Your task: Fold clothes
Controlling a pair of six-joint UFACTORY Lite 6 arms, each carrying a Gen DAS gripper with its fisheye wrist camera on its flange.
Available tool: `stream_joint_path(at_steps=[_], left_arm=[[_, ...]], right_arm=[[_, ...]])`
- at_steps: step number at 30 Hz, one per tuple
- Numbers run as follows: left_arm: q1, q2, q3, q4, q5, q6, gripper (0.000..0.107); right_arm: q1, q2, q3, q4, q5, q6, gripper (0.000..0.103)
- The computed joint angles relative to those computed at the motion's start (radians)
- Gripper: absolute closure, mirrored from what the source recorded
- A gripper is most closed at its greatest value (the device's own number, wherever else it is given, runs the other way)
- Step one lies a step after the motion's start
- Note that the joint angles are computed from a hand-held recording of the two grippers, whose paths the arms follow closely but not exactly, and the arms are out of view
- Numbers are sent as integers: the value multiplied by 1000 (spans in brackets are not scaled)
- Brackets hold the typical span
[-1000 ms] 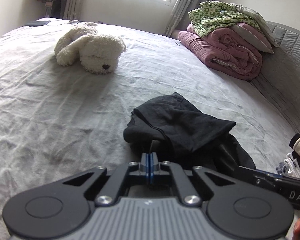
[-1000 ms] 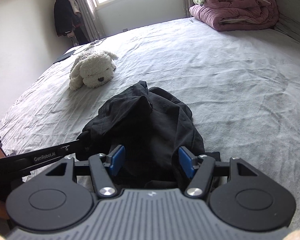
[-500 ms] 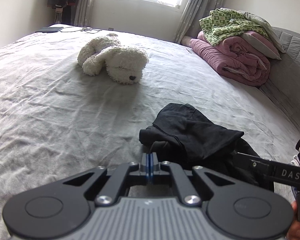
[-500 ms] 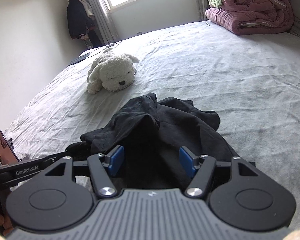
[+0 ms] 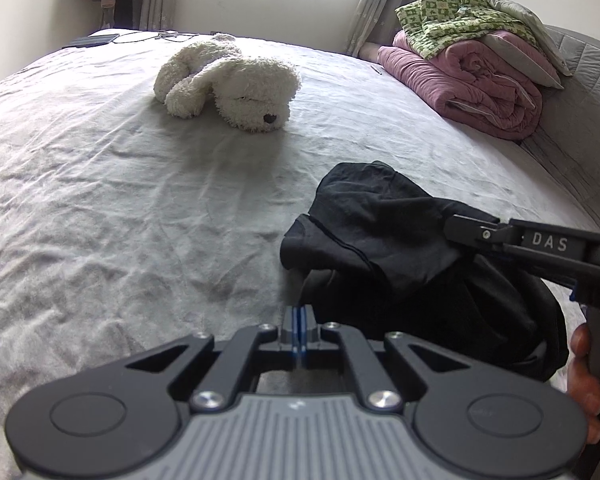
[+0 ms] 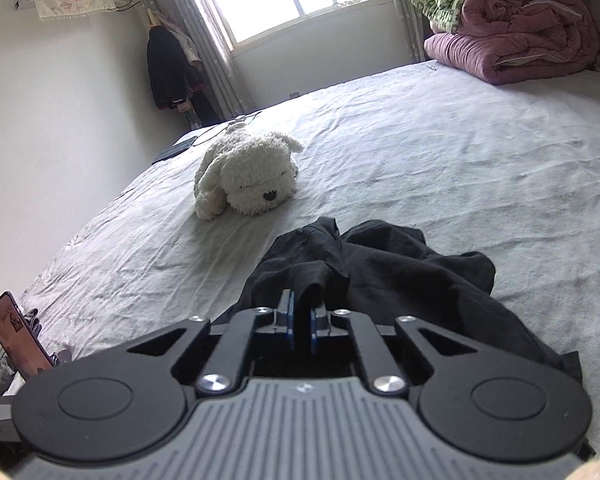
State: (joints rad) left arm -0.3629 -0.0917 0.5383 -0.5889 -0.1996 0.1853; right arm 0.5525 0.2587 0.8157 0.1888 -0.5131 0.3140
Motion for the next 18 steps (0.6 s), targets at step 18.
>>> stream_joint_path(at_steps=[18], left_arm=[[81,33,78,-9,-18,-15,106]], right_arm=[[-256,-358,-252,-32,2,63,100]])
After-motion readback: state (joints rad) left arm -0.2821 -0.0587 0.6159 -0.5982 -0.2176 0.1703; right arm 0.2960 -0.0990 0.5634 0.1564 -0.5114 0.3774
